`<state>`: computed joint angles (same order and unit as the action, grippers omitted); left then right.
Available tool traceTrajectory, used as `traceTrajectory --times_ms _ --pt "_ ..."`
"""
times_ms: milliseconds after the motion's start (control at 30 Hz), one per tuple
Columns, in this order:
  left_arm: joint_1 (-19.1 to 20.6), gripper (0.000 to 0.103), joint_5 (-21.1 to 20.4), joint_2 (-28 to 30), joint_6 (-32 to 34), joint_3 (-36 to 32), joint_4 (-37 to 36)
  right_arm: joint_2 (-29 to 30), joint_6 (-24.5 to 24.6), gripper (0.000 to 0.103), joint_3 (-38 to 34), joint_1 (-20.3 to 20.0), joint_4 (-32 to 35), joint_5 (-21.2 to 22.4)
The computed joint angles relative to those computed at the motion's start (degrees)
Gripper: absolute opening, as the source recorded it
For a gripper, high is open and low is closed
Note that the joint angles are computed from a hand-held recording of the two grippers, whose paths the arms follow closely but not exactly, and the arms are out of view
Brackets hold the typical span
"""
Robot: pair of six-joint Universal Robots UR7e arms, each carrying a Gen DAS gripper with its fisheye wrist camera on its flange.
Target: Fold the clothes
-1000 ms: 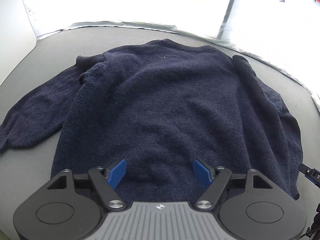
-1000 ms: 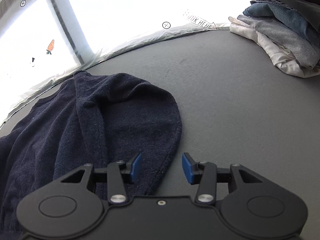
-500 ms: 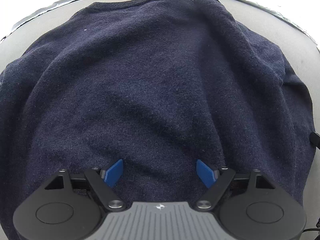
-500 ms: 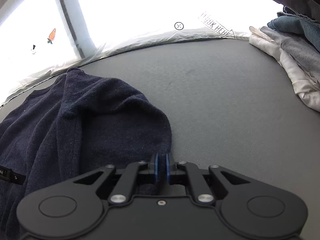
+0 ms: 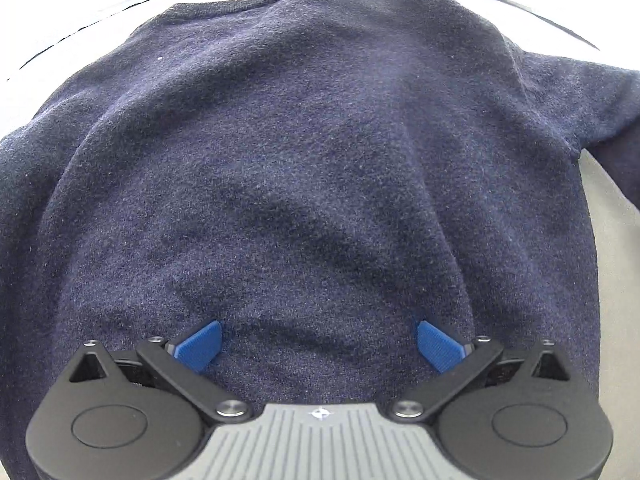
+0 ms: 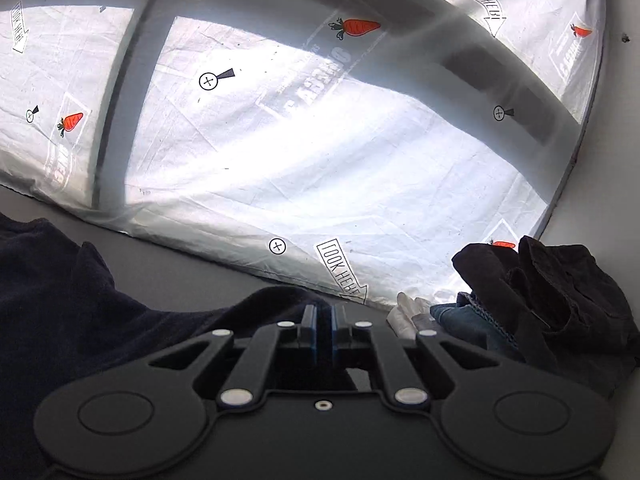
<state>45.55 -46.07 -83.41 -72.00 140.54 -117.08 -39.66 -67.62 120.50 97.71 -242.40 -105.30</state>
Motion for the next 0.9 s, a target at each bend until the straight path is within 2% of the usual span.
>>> traceTrajectory --times_ms 100,167,233,300,367,467,533,633,733,800,867,900 --pt "-0.7 0.103 0.2 -0.4 0.2 0.7 -0.3 0.7 -3.5 0.007 1.7 -0.4 -3.2 -0.8" --pt "-0.8 0.103 0.3 -0.4 0.2 0.7 -0.1 1.0 -4.4 0.007 3.8 -1.4 -2.9 -3.8" --pt "-0.6 0.103 0.3 -0.5 0.4 0.6 0.0 0.8 -2.3 0.007 5.6 -2.1 -0.1 -8.0" --pt "-0.6 0.103 0.5 -0.3 0.4 0.8 -0.4 -0.6 4.4 0.007 8.1 -2.9 5.5 -12.4" --pt "-0.6 0.103 0.8 0.1 0.3 1.0 -1.0 -2.7 13.4 0.007 10.4 -3.7 11.2 -14.8" --pt "-0.8 0.103 1.2 0.2 0.1 1.3 -1.2 -4.6 18.7 0.014 11.7 -4.6 10.2 -13.3" --pt "-0.7 0.103 1.4 0.2 0.1 1.4 -1.3 -5.6 21.5 0.031 11.0 -5.1 8.7 -11.8" --pt "-0.4 0.103 1.3 0.2 0.2 1.2 -1.1 -7.2 28.3 0.046 8.9 -6.1 7.7 -10.0" --pt "-0.3 0.103 1.1 0.2 0.3 0.9 -1.0 -7.8 34.3 0.048 3.8 -7.0 16.0 -12.9" --pt "-0.2 0.103 1.0 0.3 0.4 0.8 -0.9 -7.7 38.4 0.049 1.1 -8.2 21.4 -12.3" --pt "-0.1 0.103 0.8 0.3 0.4 0.6 -0.7 -6.3 40.7 0.054 -1.3 -8.9 23.1 -12.0" --pt "0.0 0.103 0.8 0.4 0.5 0.6 -0.7 -5.6 41.8 0.06 -2.5 -9.3 23.9 -11.9"
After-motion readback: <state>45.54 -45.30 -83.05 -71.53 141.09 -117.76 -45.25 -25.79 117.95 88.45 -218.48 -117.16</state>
